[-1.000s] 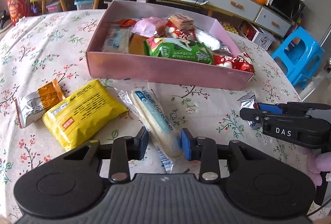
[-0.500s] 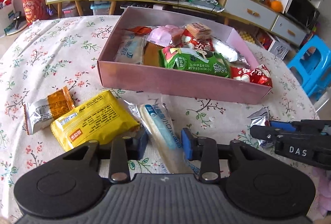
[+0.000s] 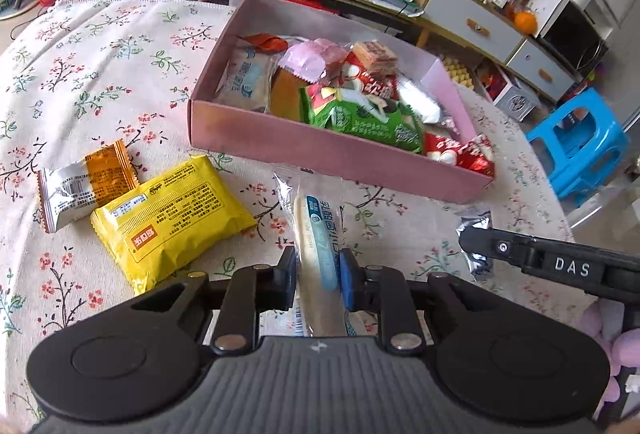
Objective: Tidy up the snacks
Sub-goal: 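Carry both packets over the pink box and open both tools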
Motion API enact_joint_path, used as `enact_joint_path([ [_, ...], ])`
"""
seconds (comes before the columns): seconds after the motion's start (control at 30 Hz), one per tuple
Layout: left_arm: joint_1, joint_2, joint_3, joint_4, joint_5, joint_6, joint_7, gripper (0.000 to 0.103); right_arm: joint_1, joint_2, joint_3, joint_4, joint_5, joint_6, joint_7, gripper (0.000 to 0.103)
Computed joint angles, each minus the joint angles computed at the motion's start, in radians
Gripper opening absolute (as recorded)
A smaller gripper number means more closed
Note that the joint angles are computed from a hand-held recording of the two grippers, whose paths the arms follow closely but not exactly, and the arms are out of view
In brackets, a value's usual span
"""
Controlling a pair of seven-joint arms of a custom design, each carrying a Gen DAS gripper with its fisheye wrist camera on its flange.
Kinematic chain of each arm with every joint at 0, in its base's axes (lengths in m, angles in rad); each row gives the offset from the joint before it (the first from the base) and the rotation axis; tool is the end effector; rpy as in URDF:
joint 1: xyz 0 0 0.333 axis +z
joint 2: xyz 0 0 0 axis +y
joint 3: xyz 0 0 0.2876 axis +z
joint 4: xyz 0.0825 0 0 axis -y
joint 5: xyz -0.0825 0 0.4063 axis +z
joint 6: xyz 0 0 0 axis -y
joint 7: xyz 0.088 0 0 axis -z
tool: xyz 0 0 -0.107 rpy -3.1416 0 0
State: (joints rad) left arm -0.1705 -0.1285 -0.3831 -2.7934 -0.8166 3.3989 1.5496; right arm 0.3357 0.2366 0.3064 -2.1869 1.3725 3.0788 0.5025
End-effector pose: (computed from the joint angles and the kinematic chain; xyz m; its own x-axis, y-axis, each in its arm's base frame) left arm 0.3936 -0.1419 0.2691 0.2044 -0.9295 0.3070 -0.7571 -0.3489 -0.5523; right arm 0.4986 0.2734 0.2680 0.4020 -0.8625 -0.3075 -0.7916 -0.1587 -0.5900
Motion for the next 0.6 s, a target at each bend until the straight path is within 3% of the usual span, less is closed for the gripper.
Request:
enact_joint_path([
  [0.1, -0.059, -0.038, 0.073, -0.033, 0.088, 0.006, -0.074, 0.019, -0.008, -0.015, 0.0, 0.011, 0.071, -0.027, -0.041, 0.021],
  [0.2, -0.059, -0.069, 0.085, -0.049, 0.14, 0.007, -0.114, 0.019, 0.008, -0.025, -0.027, 0.026, 0.112, -0.059, -0.048, 0.021],
  [0.27, 0.004, -0.082, 0.019, -0.043, 0.119, 0.002, -0.089, 0.019, 0.021, -0.028, -0.044, 0.038, 0.124, -0.067, -0.038, 0.021],
  [0.33, 0.128, -0.086, -0.111, -0.016, 0.048, -0.005, -0.021, 0.019, 0.031, -0.026, -0.055, 0.056, 0.15, -0.054, -0.054, 0.021],
  [0.37, 0.158, -0.086, -0.137, -0.006, 0.036, -0.003, -0.003, 0.019, 0.035, -0.024, -0.06, 0.067, 0.167, -0.053, -0.068, 0.021],
  [0.43, 0.155, -0.074, -0.109, 0.011, 0.059, 0.012, 0.006, 0.019, 0.042, -0.009, -0.075, 0.093, 0.149, -0.05, -0.051, 0.021],
  [0.53, 0.199, -0.029, -0.119, 0.069, 0.028, 0.022, 0.093, 0.019, 0.036, 0.026, -0.08, 0.144, 0.126, -0.039, -0.039, 0.021],
  [0.6, 0.305, 0.024, -0.223, 0.148, -0.13, 0.022, 0.284, 0.019, 0.023, 0.057, -0.078, 0.185, 0.101, -0.043, -0.018, 0.021],
])
